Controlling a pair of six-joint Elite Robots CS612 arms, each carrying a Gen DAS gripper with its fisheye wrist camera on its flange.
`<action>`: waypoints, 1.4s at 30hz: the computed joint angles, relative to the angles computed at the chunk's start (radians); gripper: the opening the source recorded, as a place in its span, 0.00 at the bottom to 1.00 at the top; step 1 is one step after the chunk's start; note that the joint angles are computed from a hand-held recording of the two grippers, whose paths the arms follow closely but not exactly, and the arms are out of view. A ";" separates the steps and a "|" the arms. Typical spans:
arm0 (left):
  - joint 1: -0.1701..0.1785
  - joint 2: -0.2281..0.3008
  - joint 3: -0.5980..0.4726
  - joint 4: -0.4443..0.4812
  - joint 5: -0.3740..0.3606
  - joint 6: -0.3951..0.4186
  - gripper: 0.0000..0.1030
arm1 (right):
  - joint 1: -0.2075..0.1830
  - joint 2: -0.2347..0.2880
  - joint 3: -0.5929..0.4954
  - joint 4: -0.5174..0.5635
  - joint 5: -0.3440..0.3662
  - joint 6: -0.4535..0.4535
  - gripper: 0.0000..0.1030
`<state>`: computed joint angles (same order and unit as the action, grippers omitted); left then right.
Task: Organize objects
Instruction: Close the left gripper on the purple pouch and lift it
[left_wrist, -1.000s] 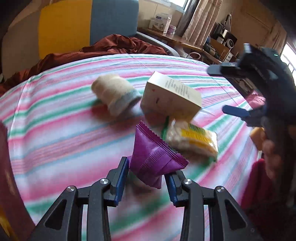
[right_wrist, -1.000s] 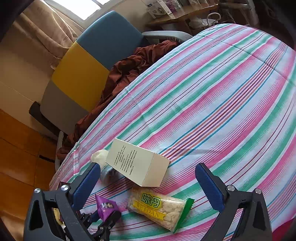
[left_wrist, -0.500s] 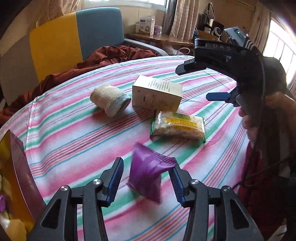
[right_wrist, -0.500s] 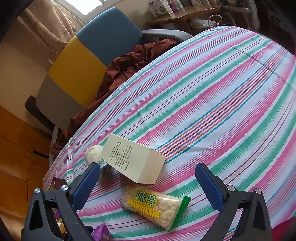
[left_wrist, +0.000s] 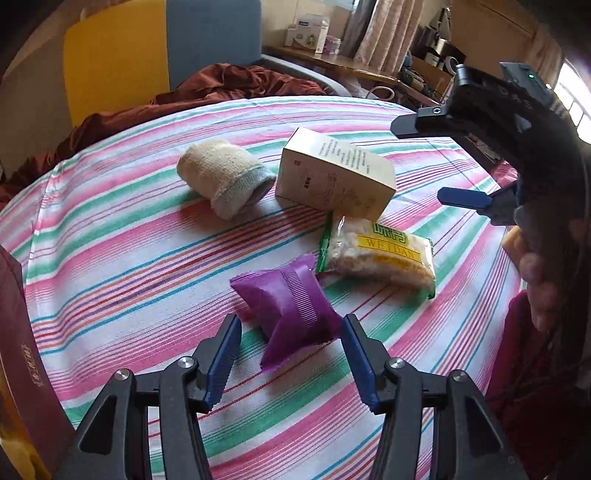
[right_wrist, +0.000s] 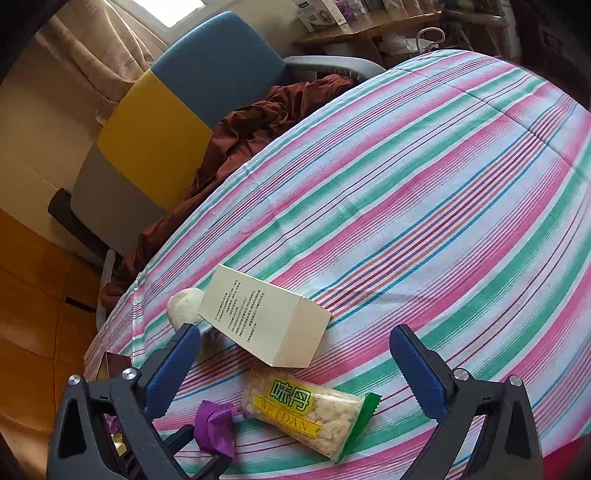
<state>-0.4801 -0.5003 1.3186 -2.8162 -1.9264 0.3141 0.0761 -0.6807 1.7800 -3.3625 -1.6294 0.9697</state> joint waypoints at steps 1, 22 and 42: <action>-0.001 0.001 -0.003 0.007 -0.003 -0.008 0.55 | 0.000 0.000 -0.001 0.003 -0.001 -0.003 1.00; -0.014 0.042 -0.105 0.096 0.024 -0.262 0.49 | -0.001 0.005 -0.011 0.036 -0.003 -0.027 1.00; 0.016 0.013 0.097 -0.283 0.010 -0.110 0.34 | 0.039 0.001 -0.057 0.123 -0.134 -0.187 1.00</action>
